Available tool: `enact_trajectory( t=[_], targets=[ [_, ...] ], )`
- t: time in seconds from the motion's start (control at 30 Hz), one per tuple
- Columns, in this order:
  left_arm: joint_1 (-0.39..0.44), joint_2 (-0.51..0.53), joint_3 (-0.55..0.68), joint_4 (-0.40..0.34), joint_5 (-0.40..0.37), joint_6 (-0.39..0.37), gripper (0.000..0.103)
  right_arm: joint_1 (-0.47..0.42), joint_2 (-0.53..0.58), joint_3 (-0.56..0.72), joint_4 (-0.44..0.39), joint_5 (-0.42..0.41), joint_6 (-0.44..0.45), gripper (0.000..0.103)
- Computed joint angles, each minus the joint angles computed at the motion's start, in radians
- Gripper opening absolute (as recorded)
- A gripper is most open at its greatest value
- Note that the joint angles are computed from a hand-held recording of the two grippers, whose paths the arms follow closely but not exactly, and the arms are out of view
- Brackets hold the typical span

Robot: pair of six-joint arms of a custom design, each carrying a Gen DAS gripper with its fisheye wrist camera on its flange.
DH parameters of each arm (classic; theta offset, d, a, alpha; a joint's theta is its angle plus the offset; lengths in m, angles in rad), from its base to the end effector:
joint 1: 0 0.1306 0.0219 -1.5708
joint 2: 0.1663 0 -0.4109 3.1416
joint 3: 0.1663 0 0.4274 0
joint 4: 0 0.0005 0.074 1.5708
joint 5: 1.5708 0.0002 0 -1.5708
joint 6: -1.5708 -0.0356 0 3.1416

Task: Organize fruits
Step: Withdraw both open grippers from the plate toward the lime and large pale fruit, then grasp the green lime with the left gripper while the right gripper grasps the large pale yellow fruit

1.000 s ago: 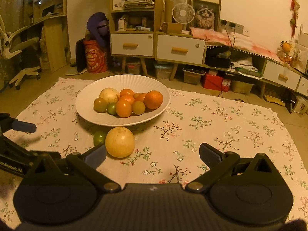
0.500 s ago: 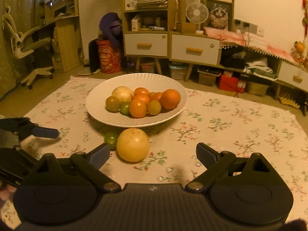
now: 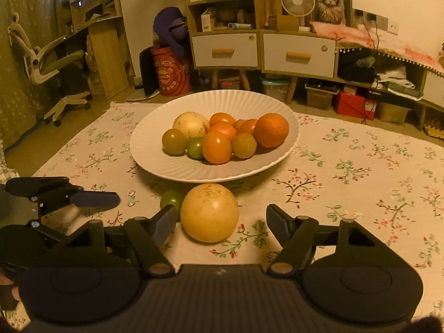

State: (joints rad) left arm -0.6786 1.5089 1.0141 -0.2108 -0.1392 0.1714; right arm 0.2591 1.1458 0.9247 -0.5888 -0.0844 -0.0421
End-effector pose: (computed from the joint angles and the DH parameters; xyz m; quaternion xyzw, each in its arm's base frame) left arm 0.4106 -0.3254 0.2653 0.1990 0.8840 -0.1149 0.4070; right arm 0.3948 0.1072 0.3547 -0.1160 0.9205 0.0944 0.3609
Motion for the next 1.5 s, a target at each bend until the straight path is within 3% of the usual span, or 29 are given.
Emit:
enact_trajectory(
  t=[0.17,0.3,0.53,1.17,1.33,1.5],
  targets=[
    [-0.001,0.018,0.012,0.022,0.01,-0.025,0.073,0.001,0.017,0.007,0.002,-0.027,-0.011,0.06],
    [0.004,0.029,0.018,0.038,0.02,-0.037,0.068,0.0,0.034,0.012,0.009,-0.041,-0.024,0.046],
    [0.01,0.049,0.041,0.045,0.032,-0.027,0.056,-0.027,0.016,0.008,-0.005,-0.064,-0.039,0.045],
    [-0.023,0.092,0.095,0.031,0.033,-0.018,0.047,-0.052,-0.017,0.0,-0.039,-0.026,-0.037,0.045],
    [-0.026,0.095,0.102,0.021,0.016,-0.016,0.036,-0.054,-0.022,-0.004,-0.042,-0.023,-0.041,0.045],
    [-0.019,0.089,0.101,0.008,0.016,0.01,0.034,-0.046,-0.02,-0.004,-0.041,-0.01,-0.037,0.045]
  ],
)
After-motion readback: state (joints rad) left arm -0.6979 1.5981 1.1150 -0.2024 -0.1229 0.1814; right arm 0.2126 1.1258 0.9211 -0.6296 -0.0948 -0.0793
